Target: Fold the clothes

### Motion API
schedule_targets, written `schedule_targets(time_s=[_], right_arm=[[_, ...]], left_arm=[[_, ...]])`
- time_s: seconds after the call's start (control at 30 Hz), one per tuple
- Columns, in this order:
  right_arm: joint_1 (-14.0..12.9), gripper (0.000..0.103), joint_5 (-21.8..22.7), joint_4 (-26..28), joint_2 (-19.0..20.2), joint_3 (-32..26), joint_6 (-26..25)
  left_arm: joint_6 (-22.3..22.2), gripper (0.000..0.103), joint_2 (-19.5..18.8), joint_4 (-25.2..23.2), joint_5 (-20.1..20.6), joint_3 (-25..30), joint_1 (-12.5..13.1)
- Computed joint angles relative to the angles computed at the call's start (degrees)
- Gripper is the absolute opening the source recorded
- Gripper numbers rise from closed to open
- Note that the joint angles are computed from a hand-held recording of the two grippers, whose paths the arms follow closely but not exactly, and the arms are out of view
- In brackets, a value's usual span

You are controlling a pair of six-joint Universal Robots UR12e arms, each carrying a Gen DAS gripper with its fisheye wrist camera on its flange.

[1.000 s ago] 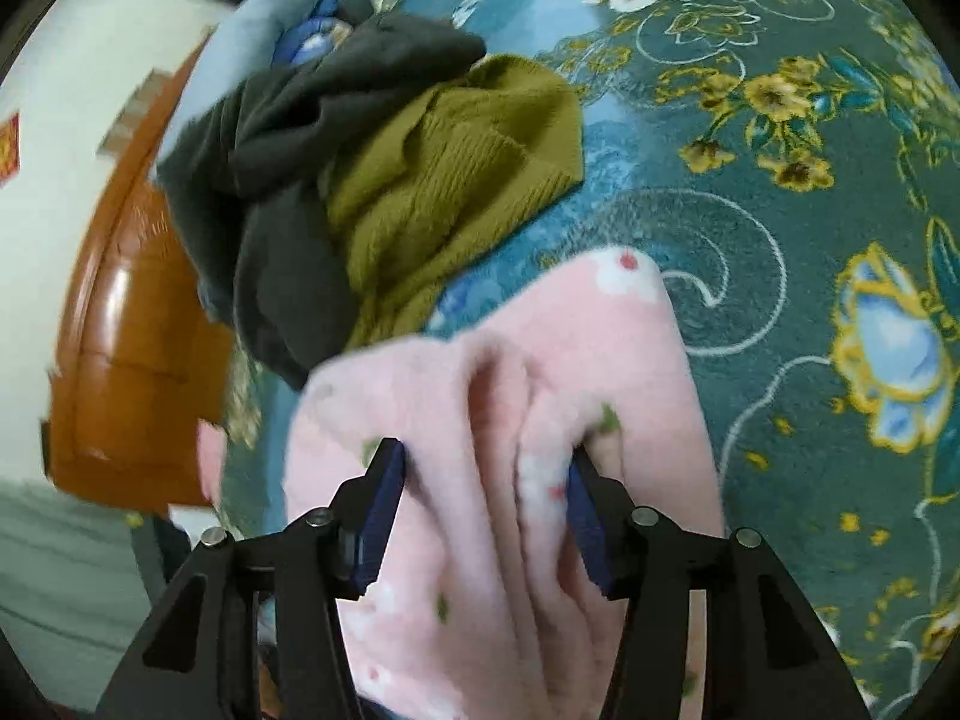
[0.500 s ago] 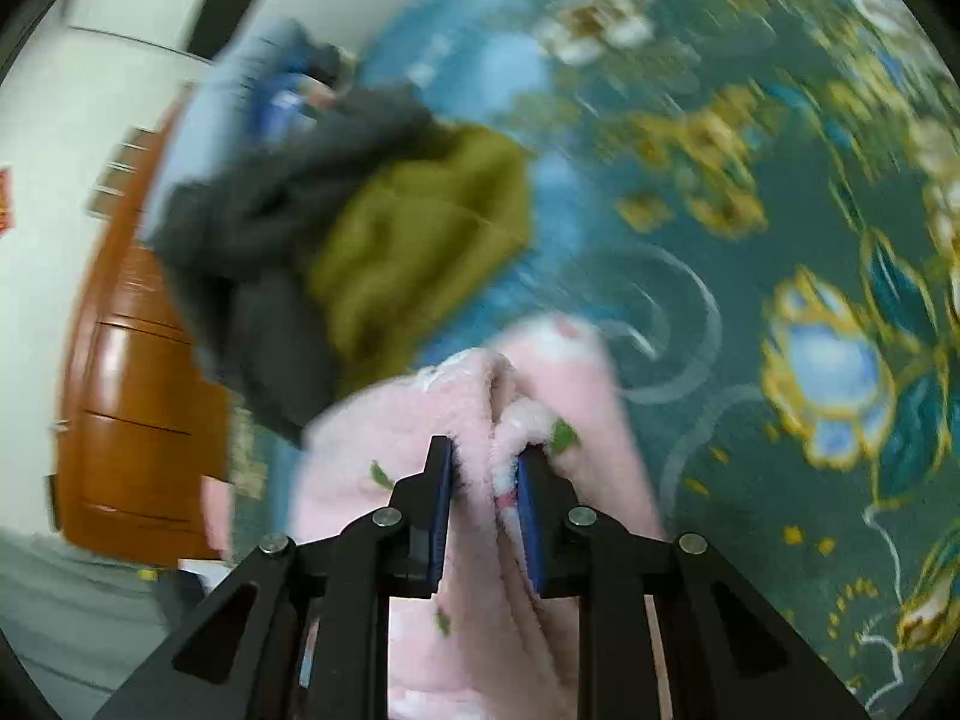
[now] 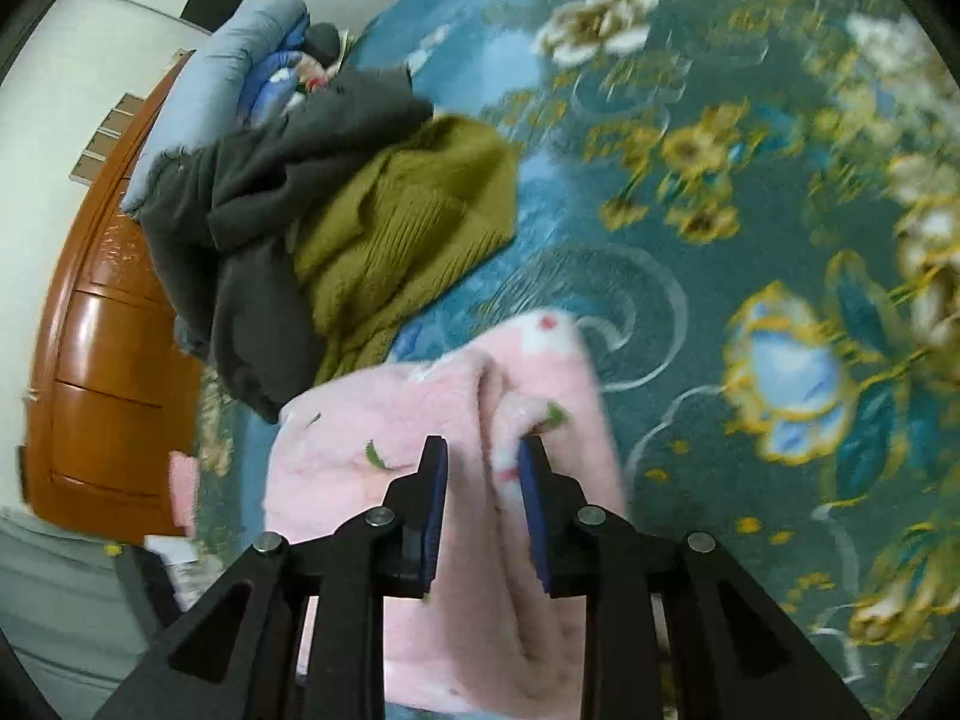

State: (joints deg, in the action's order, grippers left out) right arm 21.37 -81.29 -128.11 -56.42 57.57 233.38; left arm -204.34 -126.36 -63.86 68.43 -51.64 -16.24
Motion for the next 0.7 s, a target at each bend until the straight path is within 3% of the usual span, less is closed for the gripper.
schedule_targets(time_s=[0.1, 0.17, 0.33, 0.43, 0.5, 0.6, 0.7], right_arm=[[0.59, 0.026, -3.13, 0.2, -1.28, 0.36, -2.14], [1.26, 0.026, -3.01, 1.01, -1.09, -0.89, -5.94], [2.87, 0.026, 1.32, 6.54, 0.73, -4.45, -15.29], [3.81, 0.027, 0.66, 9.2, 0.66, -4.15, -18.6], [4.19, 0.027, -0.67, 10.89, 0.48, -3.44, -18.73], [3.73, 0.027, 1.89, 8.38, -0.46, 0.12, -14.8], [3.83, 0.027, 1.81, 6.06, -0.84, 2.0, -13.97]], left_arm=[[-4.43, 0.064, 1.73, 8.39, -2.39, -3.9, 0.97], [-2.61, 0.064, 0.98, 9.08, -4.5, -2.94, 0.62], [12.69, 0.064, -0.43, -0.15, -4.33, 1.9, -1.5], [18.06, 0.064, -2.71, -7.71, -3.36, 6.56, -2.59], [18.96, 0.064, -4.37, -13.6, -1.41, 9.64, -3.04], [18.86, 0.064, -6.43, -21.15, -0.41, 13.38, -3.18], [18.31, 0.064, -6.1, -21.15, -1.22, 12.88, -2.92]])
